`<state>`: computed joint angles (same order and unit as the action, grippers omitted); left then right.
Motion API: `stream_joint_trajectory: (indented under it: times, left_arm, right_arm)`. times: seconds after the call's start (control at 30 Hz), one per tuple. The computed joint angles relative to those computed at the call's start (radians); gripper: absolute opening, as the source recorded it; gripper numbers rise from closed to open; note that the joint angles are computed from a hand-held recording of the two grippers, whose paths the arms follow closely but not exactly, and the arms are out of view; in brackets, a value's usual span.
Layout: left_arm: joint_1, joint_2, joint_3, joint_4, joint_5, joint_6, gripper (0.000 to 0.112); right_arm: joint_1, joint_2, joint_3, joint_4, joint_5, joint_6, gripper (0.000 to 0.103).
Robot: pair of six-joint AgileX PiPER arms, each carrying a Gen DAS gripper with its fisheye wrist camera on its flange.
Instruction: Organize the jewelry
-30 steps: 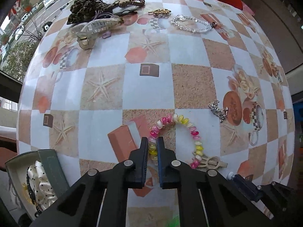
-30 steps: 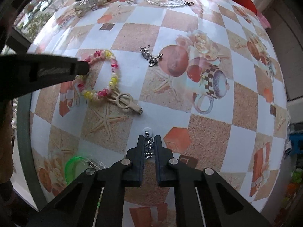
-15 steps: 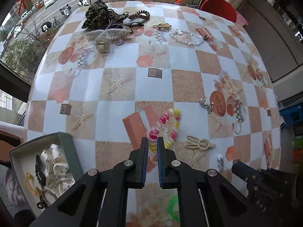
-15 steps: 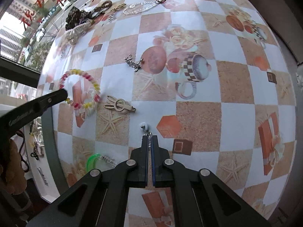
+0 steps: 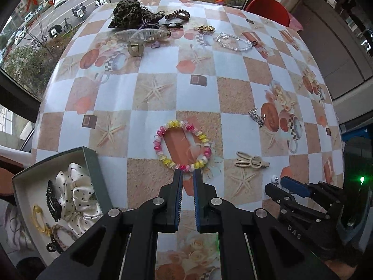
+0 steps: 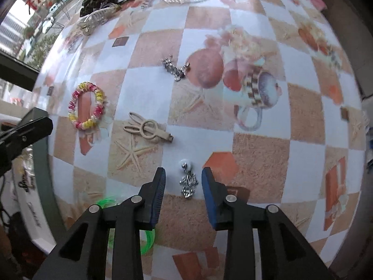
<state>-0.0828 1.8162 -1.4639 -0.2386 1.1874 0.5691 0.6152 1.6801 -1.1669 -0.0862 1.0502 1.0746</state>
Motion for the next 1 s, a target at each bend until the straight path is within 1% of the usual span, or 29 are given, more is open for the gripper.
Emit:
stream_joint_trajectory:
  times: [0.03,0.07,0.23,0.27,0.3,0.33,0.37,0.4,0.47,0.57,0.6,0.63,0.67,0.7,0.73,0.77,0.83,0.87,0.9,1.0]
  left_arm:
    - [-0.002,0.008,-0.004,0.007,-0.004,-0.006,0.013]
    - [-0.006,0.015,-0.007,0.019,-0.011,-0.020,0.013]
    - [-0.011,0.068,-0.052,0.055,-0.015,-0.082,0.014]
    - [-0.013,0.073,-0.054,0.066,-0.025,-0.090,0.016]
    - [-0.013,0.076,-0.056,0.072,-0.030,-0.095,0.048]
    - [-0.011,0.082,-0.061,0.077,-0.030,-0.105,0.079]
    - [-0.012,0.073,-0.051,0.095,-0.058,-0.134,0.102]
    - [-0.014,0.065,-0.042,0.103,-0.080,-0.142,0.103]
    - [-0.029,0.082,-0.053,0.121,-0.081,-0.153,0.103]
    - [-0.066,0.113,-0.048,0.178,-0.113,-0.192,0.103]
    - [-0.073,0.127,-0.050,0.187,-0.119,-0.201,0.102]
    - [-0.079,0.142,-0.053,0.194,-0.122,-0.210,0.099]
    - [-0.085,0.162,-0.061,0.202,-0.119,-0.221,0.089]
    - [-0.089,0.180,-0.073,0.206,-0.109,-0.229,0.083]
    - [-0.091,0.193,-0.080,0.210,-0.103,-0.236,0.082]
    - [-0.089,0.194,-0.075,0.201,-0.113,-0.233,0.081]
    - [-0.088,0.185,-0.068,0.178,-0.120,-0.204,0.066]
    - [-0.091,0.175,-0.060,0.165,-0.127,-0.176,0.041]
    - [-0.096,0.165,-0.052,0.156,-0.130,-0.146,0.014]
    - [-0.095,0.152,-0.043,0.123,-0.111,-0.105,0.012]
  right_arm:
    - [0.013,0.020,-0.025,-0.021,0.039,0.010,0.022]
    - [0.018,0.029,-0.035,-0.031,0.053,0.013,0.008]
    - [0.004,0.014,-0.014,-0.011,0.024,-0.011,0.009]
    - [0.002,0.011,-0.008,-0.010,0.017,-0.010,0.009]
    - [0.001,0.007,-0.003,-0.009,0.012,-0.008,0.009]
    - [0.001,0.006,0.001,-0.008,0.007,-0.003,0.009]
    - [0.001,0.003,0.007,-0.007,0.001,0.000,0.009]
    - [0.000,-0.005,0.018,-0.007,-0.005,0.001,0.009]
    - [0.003,-0.020,0.037,-0.006,-0.014,0.008,0.009]
    - [0.001,-0.030,0.052,-0.004,-0.025,0.007,0.009]
    - [-0.002,-0.030,0.051,-0.003,-0.025,0.004,0.009]
    - [-0.003,-0.033,0.054,-0.002,-0.027,0.004,0.009]
    - [-0.002,-0.028,0.050,-0.003,-0.028,0.005,0.009]
    - [-0.002,-0.028,0.051,-0.003,-0.029,0.006,0.009]
    - [-0.002,-0.028,0.052,-0.004,-0.030,0.006,0.009]
    - [-0.002,-0.030,0.054,-0.004,-0.031,0.007,0.009]
    - [-0.002,-0.034,0.059,-0.006,-0.033,0.008,0.008]
    - [-0.002,-0.036,0.062,-0.006,-0.037,0.011,0.008]
    - [-0.004,-0.042,0.069,-0.004,-0.044,0.013,0.008]
    - [-0.026,-0.083,0.101,0.023,-0.075,0.027,0.007]
